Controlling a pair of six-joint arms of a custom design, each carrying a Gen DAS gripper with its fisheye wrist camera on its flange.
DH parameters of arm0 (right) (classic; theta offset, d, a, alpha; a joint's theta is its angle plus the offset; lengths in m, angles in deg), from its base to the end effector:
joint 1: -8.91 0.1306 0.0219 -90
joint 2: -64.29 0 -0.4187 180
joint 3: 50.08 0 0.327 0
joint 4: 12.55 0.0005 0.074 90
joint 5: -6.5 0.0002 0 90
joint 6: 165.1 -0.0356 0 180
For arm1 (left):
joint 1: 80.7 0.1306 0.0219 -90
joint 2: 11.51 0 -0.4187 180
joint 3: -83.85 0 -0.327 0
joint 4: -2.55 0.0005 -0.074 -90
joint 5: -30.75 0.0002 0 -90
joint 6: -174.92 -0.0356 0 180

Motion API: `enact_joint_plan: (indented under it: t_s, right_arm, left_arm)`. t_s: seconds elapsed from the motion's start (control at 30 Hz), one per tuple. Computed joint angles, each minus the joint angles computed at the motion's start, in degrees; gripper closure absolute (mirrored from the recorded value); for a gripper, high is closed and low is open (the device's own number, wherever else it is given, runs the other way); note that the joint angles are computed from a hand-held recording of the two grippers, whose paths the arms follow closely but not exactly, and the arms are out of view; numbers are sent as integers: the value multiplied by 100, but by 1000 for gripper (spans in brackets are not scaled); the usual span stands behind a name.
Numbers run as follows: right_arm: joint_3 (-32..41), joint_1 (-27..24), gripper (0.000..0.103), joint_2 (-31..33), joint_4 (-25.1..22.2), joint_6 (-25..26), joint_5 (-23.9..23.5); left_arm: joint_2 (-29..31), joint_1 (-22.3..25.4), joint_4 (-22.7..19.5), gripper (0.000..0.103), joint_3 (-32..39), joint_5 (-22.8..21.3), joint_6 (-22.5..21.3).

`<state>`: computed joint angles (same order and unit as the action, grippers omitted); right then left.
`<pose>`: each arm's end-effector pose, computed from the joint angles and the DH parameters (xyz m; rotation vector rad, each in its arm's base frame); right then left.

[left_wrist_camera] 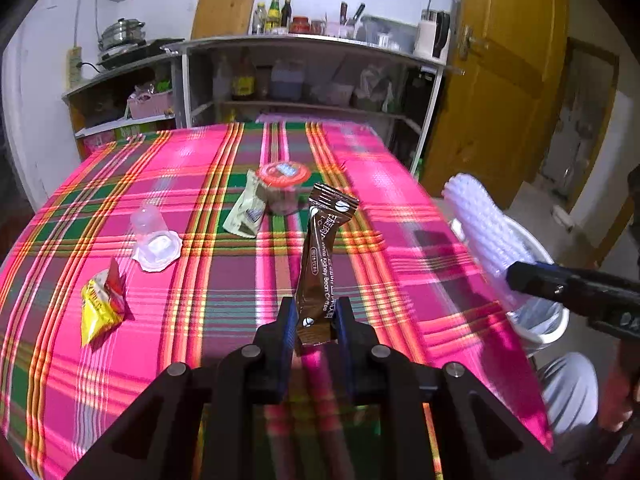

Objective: Collect trash
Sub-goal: 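Grasp the brown snack wrapper with the left gripper while the right grasps the second foam net, then carry the wrapper and foam net over the bin and open both grippers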

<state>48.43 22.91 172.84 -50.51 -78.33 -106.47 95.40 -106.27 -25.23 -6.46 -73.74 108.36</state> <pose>0.5289 0.1457 0.3911 -0.4125 2.3771 0.6215 0.4841 -0.2223 0.3576 -0.0792 2.3272 -0.1305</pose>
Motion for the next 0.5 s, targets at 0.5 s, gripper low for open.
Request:
enact_joint_plan:
  t_s: [0.5]
  right_arm:
    - [-659,-292,82,-617,329,73,-37]
  left_arm:
    - [-435,-693,198,83,-155,-305,332]
